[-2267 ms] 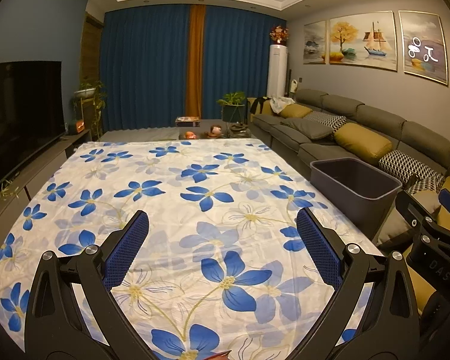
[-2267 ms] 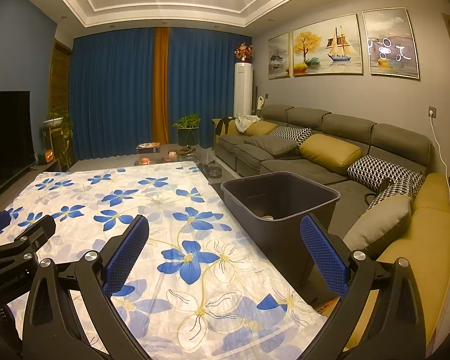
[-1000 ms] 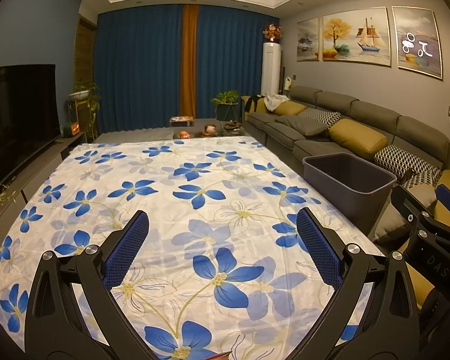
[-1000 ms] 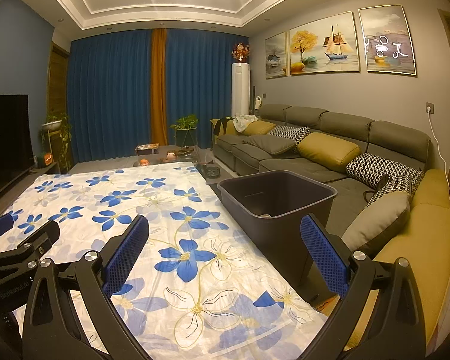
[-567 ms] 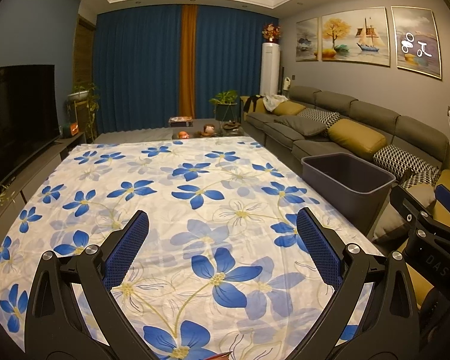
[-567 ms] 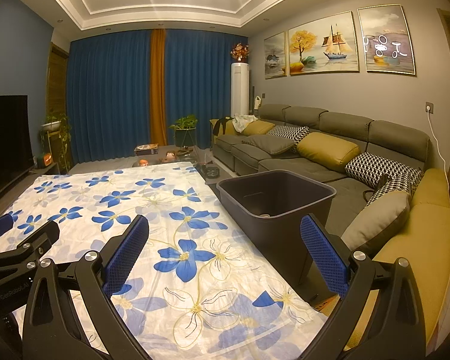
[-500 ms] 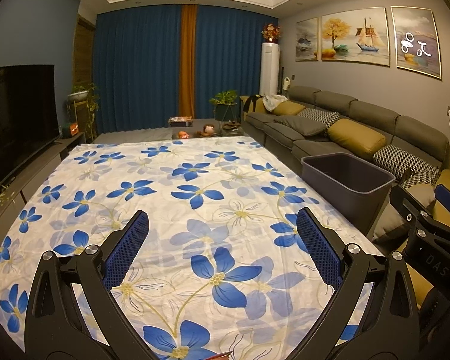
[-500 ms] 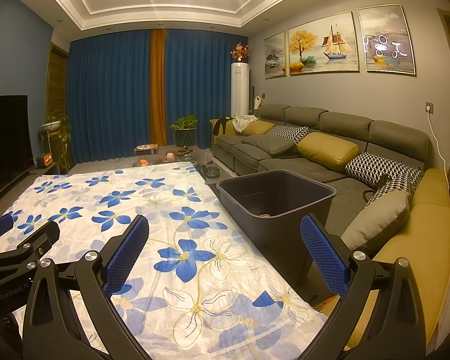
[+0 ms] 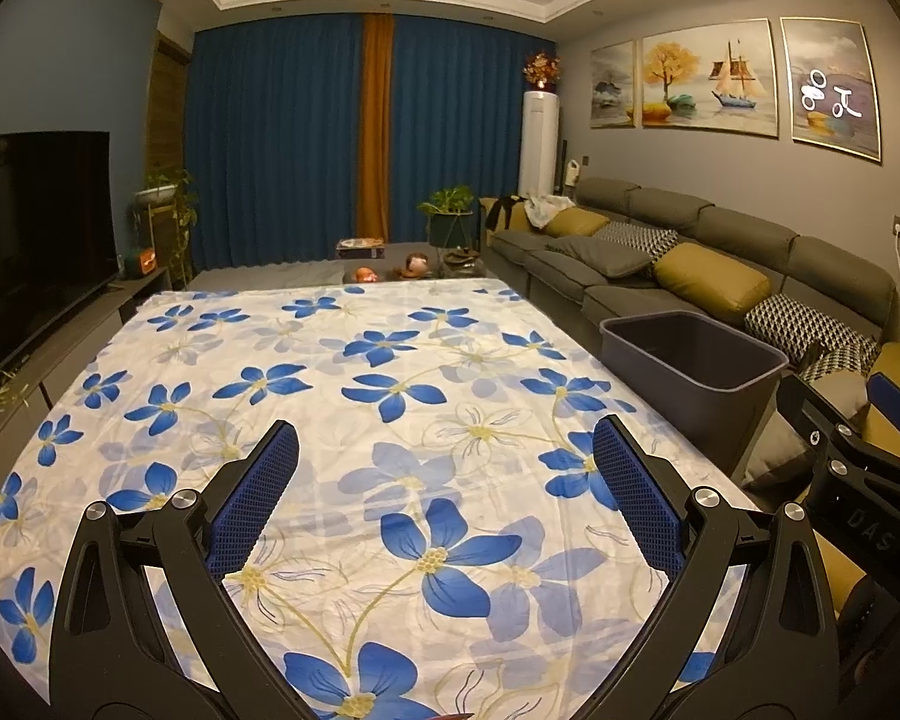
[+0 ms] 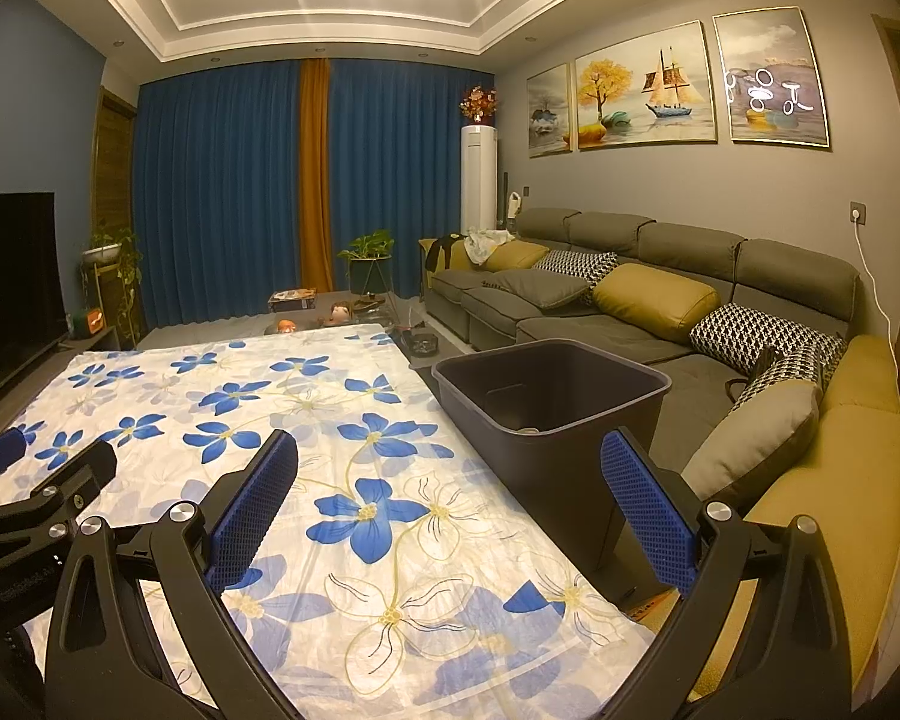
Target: Collect trash
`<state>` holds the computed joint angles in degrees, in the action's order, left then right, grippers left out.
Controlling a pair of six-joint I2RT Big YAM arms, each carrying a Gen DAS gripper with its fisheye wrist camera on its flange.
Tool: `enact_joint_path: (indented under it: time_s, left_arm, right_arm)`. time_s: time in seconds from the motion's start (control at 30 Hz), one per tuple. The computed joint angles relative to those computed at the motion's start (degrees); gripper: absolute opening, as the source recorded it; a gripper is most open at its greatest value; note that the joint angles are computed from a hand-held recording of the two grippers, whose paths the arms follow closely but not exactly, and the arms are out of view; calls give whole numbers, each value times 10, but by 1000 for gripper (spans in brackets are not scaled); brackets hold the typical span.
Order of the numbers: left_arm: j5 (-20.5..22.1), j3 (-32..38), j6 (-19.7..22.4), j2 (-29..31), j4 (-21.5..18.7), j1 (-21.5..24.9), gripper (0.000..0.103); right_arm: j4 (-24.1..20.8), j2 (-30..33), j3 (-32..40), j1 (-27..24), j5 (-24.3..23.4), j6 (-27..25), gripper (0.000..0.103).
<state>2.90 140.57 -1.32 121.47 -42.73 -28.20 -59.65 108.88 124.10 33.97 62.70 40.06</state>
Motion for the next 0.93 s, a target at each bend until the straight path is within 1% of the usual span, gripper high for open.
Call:
enact_joint_path:
  time_s: [0.1, 0.6, 0.77, 0.93]
  left_arm:
    - [2, -3, 2, -2, 5, 0, 94]
    - [4, 2, 9, 1, 5, 2, 94]
    - [-4, 7, 11, 4, 2, 1, 97]
    - [-7, 9, 16, 5, 1, 0, 97]
  right_arm:
    - [1, 0, -1, 0, 0, -1, 97]
    - [-4, 0, 2, 0, 1, 5, 97]
    - [-3, -1, 1, 0, 2, 5, 97]
    - [-6, 1, 6, 1, 3, 8, 97]
